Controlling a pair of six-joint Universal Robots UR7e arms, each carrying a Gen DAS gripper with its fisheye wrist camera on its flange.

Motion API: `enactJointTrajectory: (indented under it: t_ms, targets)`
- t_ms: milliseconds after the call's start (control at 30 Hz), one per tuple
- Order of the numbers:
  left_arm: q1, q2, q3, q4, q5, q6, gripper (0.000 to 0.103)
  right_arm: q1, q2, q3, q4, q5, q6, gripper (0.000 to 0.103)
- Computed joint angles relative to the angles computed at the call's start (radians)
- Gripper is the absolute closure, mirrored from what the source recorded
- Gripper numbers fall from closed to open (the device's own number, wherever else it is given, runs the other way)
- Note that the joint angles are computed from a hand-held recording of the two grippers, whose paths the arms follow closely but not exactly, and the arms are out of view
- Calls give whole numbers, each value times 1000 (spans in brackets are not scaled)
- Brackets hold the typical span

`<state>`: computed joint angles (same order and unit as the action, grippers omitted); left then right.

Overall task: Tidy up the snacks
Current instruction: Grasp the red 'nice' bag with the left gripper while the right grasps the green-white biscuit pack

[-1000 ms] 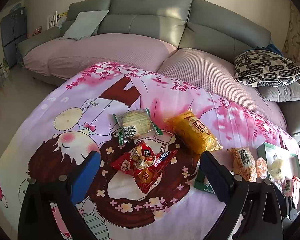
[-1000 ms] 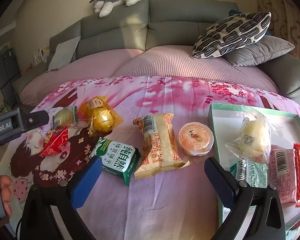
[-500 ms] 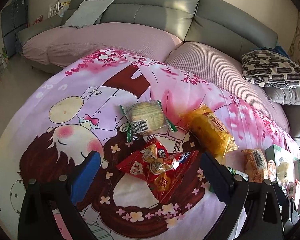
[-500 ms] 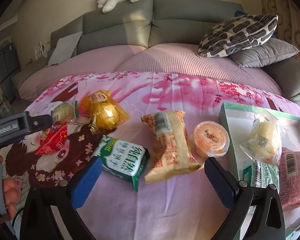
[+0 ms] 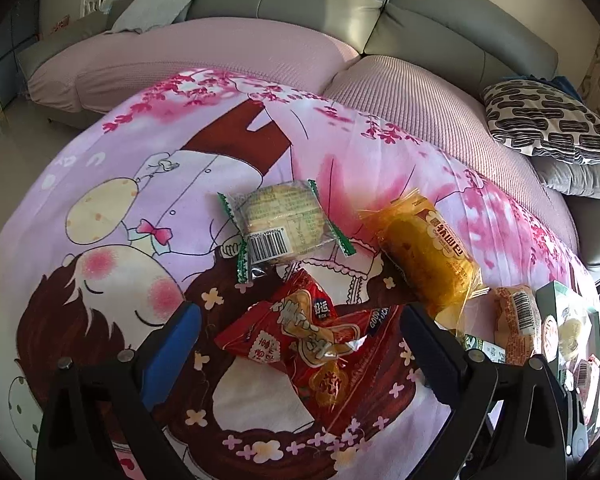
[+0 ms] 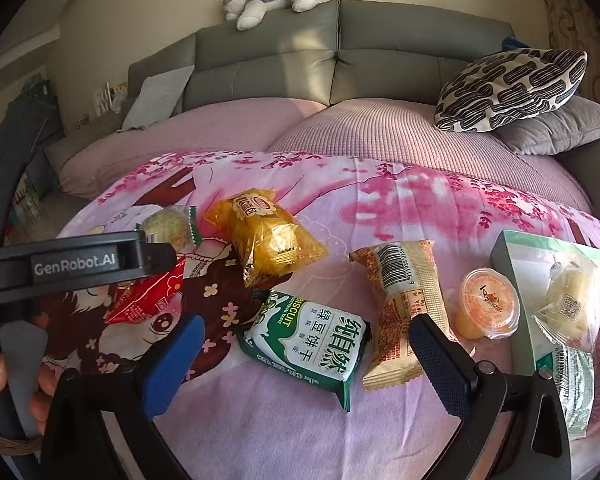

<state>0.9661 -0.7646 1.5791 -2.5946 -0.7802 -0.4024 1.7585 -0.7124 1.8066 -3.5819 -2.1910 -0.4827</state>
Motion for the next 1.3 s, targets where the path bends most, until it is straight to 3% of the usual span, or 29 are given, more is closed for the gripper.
enactJointTrajectory:
  t_ms: [200, 333, 500, 567, 600, 733, 1300]
  targets:
    - [20, 13, -19, 23, -30, -35, 3, -13, 4, -22, 90, -27, 62, 1]
    - [37, 14, -21, 27, -66, -52, 5, -16, 9, -31, 108, -47, 83, 12]
    - [33, 14, -16, 33, -53, -47, 9, -19, 7, -29, 127, -46, 100, 21]
    - [30, 13, -12, 35, -48, -41, 25, -19, 4, -27, 141, -38, 105, 30]
    - [27, 13, -11, 37, -36, -43, 26, -17, 5, -28, 141, -42, 104, 34]
    - [24, 6, 2, 20, -29, -37, 45, -15, 5, -23, 138, -42, 109, 36]
    - [-14, -14, 45, -48, -9, -18, 45, -13, -43, 23, 112, -1, 140, 37]
